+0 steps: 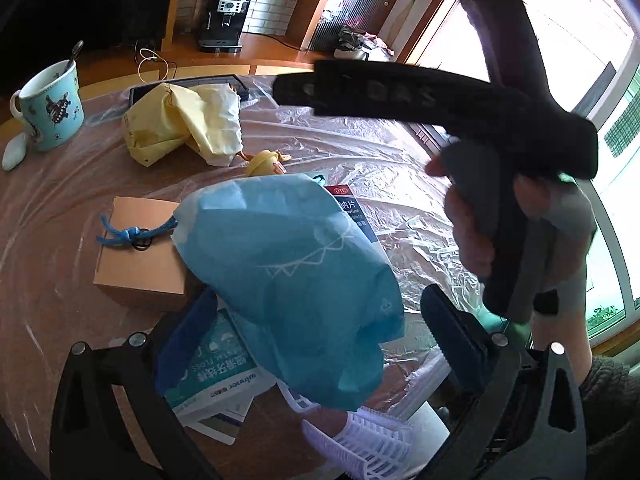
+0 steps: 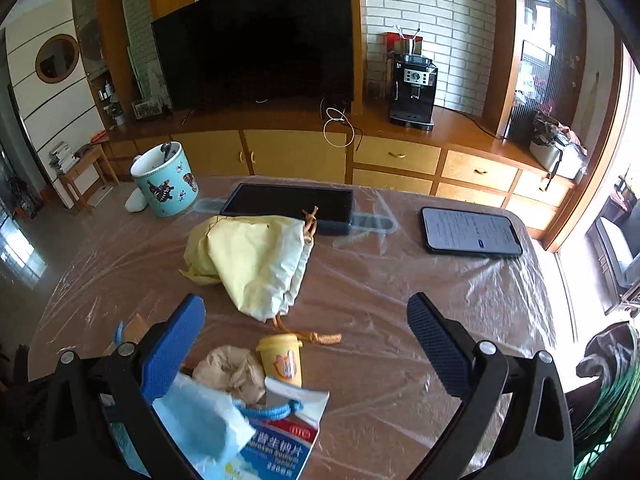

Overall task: Collect trash
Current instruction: 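Grasp the Naproxen medicine box with the right tool while the left tool holds the blue bag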

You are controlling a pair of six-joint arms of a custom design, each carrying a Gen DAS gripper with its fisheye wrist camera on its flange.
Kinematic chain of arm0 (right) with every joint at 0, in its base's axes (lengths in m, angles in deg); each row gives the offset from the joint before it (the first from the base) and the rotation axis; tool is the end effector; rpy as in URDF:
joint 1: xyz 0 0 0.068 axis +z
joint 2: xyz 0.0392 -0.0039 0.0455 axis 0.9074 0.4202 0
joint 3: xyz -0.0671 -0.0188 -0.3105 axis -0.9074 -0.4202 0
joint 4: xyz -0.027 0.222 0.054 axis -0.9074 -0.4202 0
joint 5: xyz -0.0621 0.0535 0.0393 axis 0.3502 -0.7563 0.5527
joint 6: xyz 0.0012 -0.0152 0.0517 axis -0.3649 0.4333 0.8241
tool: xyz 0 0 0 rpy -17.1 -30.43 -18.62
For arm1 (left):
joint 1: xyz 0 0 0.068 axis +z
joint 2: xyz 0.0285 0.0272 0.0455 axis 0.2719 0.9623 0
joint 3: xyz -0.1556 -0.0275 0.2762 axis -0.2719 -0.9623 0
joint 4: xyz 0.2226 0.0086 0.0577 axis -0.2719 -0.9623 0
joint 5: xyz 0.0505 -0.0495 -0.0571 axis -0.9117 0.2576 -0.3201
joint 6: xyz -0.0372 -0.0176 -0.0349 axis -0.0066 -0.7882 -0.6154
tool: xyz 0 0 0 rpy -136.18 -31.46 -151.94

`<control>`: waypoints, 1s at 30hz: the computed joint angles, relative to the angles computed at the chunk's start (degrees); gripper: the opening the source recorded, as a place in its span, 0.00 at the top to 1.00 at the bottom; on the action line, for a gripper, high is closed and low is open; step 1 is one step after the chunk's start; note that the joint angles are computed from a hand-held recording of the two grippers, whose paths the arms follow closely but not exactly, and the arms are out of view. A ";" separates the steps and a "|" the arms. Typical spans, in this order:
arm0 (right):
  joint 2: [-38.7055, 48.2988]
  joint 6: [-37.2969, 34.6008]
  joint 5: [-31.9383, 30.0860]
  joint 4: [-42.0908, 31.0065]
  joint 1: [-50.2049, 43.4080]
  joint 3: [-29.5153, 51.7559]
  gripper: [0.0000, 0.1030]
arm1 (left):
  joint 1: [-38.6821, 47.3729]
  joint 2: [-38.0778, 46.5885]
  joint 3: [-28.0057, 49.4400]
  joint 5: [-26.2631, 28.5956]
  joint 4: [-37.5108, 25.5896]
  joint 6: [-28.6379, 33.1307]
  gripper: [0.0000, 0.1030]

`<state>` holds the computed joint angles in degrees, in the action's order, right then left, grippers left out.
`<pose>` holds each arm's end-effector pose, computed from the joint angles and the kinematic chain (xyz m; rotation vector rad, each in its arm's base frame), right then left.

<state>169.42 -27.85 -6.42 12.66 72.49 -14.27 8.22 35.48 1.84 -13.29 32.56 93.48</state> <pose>0.2549 0.0315 0.2724 0.1029 2.3993 0.1076 0.2985 -0.0607 0.2537 0.9304 2.4625 -0.7732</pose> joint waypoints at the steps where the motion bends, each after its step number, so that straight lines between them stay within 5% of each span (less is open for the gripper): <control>1: -2.20 0.86 1.37 0.66 0.09 -2.73 0.04 | -0.16 0.18 -0.19 -0.21 0.64 -0.60 0.01; 4: -5.98 4.30 6.63 1.64 0.82 -8.84 0.04 | -0.06 -0.05 -1.08 -2.93 5.12 -3.37 0.01; 9: -8.47 7.88 3.68 3.50 1.09 -14.48 0.04 | 0.96 1.12 -1.54 -7.28 9.24 -5.25 0.01; 15: -7.03 12.44 5.06 4.93 5.94 -15.95 0.04 | 2.65 1.45 -3.09 -10.94 13.36 -5.13 0.01; 21: -0.86 16.04 12.94 6.00 12.88 -14.46 0.04 | 2.78 0.61 -5.65 -16.61 19.65 -4.12 0.02; 26: 1.24 14.88 8.98 8.42 11.88 -15.38 0.24 | 1.29 -0.74 -8.49 -17.63 23.56 -1.22 0.14; 30: 0.49 14.29 5.17 10.22 9.96 -17.18 0.53 | 1.45 -0.39 -7.83 -15.50 22.86 0.29 0.32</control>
<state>169.91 -13.56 -1.25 22.88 82.45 -31.44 9.67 35.10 -5.99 -28.79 55.42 93.77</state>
